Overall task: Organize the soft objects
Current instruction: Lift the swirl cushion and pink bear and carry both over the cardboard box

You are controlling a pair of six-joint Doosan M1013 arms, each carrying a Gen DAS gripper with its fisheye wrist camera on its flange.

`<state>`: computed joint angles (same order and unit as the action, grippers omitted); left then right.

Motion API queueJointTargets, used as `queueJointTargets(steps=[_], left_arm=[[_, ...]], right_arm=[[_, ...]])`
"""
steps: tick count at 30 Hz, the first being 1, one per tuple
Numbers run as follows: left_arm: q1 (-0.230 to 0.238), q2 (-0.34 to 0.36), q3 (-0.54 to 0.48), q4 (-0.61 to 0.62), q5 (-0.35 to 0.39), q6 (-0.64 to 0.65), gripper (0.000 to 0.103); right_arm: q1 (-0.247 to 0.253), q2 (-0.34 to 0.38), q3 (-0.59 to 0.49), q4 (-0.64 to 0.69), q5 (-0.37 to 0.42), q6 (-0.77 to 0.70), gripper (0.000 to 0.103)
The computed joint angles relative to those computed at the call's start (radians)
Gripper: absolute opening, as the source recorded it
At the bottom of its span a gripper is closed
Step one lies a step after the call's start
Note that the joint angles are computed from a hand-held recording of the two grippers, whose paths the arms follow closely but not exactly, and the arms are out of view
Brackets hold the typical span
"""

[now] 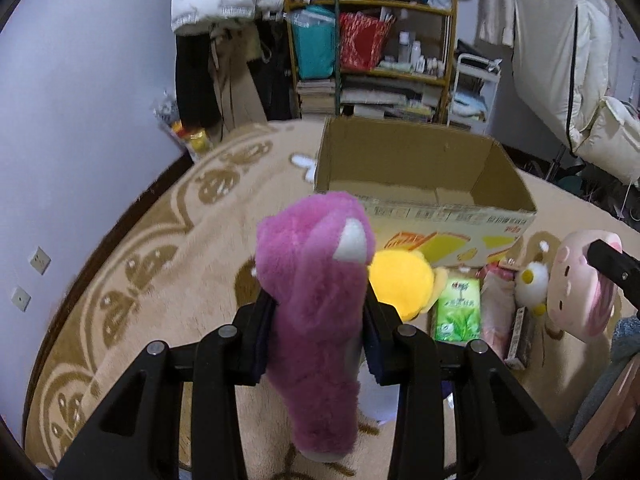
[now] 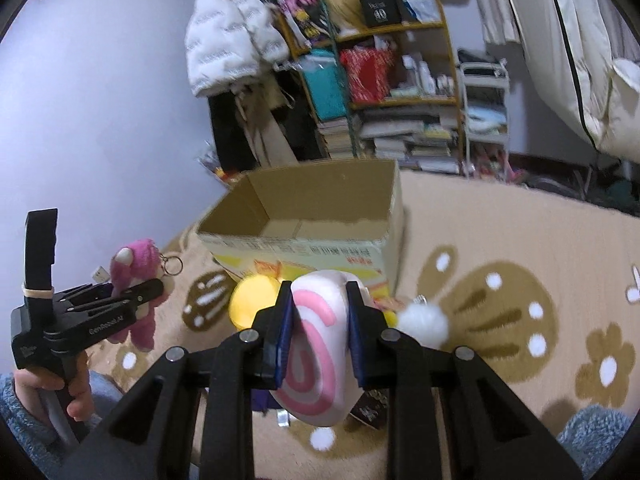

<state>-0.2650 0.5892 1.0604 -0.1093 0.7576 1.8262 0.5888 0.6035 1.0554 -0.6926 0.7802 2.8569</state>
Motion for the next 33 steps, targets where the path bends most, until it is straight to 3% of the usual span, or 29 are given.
queueJointTargets(steps=[13,24,33], left_arm=[[-0.01,-0.021,-0.003,-0.028,-0.154,0.032,0.036],[-0.032,0.024,-0.094,-0.046,-0.18,0.081,0.036],[-0.049,0.081,-0.185,-0.059,-0.158,0.086,0.037]], right_arm=[[-0.001,0.013,-0.035,-0.185,-0.048,0.045,0.026],[-0.046,0.023,-0.052,-0.202,-0.109,0.062,0.026],[-0.066,0.066,-0.133,-0.199,-0.108,-0.036,0.026]])
